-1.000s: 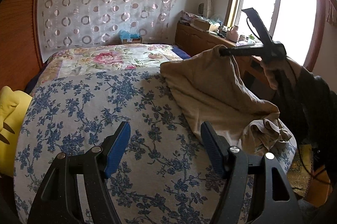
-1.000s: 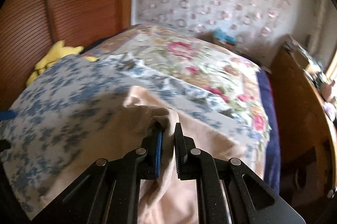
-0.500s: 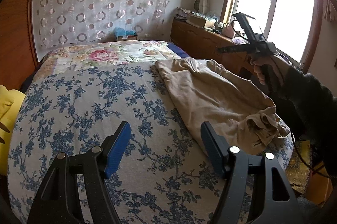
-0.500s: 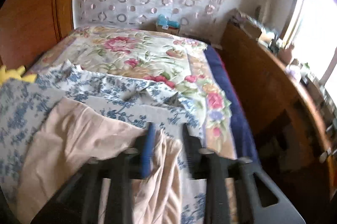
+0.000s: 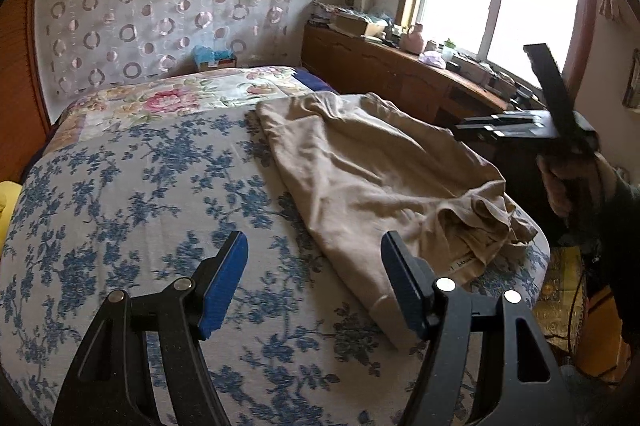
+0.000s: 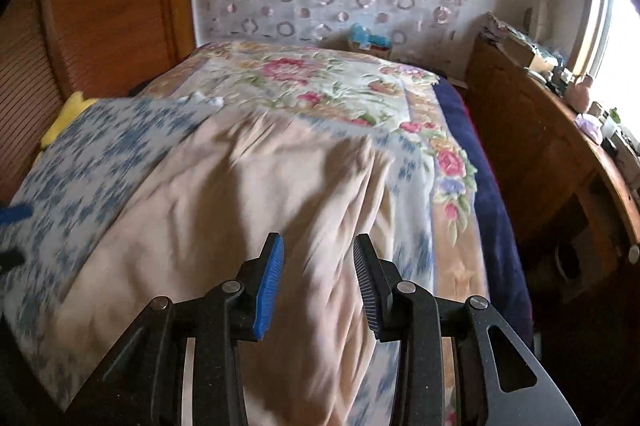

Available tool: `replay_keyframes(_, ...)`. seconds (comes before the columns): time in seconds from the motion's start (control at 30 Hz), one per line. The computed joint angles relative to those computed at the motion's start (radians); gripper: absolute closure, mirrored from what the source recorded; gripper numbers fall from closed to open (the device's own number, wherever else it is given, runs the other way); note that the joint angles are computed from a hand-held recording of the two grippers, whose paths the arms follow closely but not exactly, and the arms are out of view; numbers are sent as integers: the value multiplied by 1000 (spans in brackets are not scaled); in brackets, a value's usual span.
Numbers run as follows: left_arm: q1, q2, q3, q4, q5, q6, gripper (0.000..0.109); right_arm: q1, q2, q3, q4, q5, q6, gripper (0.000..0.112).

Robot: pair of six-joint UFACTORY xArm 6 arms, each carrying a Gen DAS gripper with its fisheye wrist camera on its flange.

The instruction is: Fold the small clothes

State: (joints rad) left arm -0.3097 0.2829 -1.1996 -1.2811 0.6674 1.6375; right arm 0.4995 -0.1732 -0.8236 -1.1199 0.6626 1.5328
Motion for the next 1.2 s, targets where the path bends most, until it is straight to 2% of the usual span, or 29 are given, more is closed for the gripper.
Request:
replay_keyframes(0.23,-34,-6,24,53,-11,-29,39,140,-148,150,-8,9,127,75)
replay_keyframes(0.4,-47,-9,37,76,-19,-45,39,162,-170,182,24,-15,84,75)
replay_keyframes(0.53,-52,-16,49,82,-21,-40,39,135,-195,228,92,-34,0,76)
replay_keyframes(0.57,-53,-17,52,84,-21,-42,38,137,-212,241,99,-32,-8,82)
replay_keyframes(0.6,-55,-17,53,87,-20,-43,38,139,-236,262,108,-33,-13,103)
replay_keyframes(0.67,-56,-13,50,93,-17,-50,39,151,-310,316,110,-25,-16,106)
replay_keyframes(0.73,-59,-12,50,101,-17,-56,38,201,-409,373,130,27,1,107)
replay_keyframes(0.93,-66,-10,50,113,-12,-67,39,433,-673,479,212,337,62,107)
replay_keyframes(1.13,-83,-2,52,146,-28,-90,39,545,-766,515,279,490,112,107)
replay_keyframes(1.17,-84,-2,53,150,-31,-92,39,552,-755,504,275,506,123,104)
replay_keyframes(1.2,-86,-3,55,153,-35,-92,39,574,-727,477,267,536,146,95)
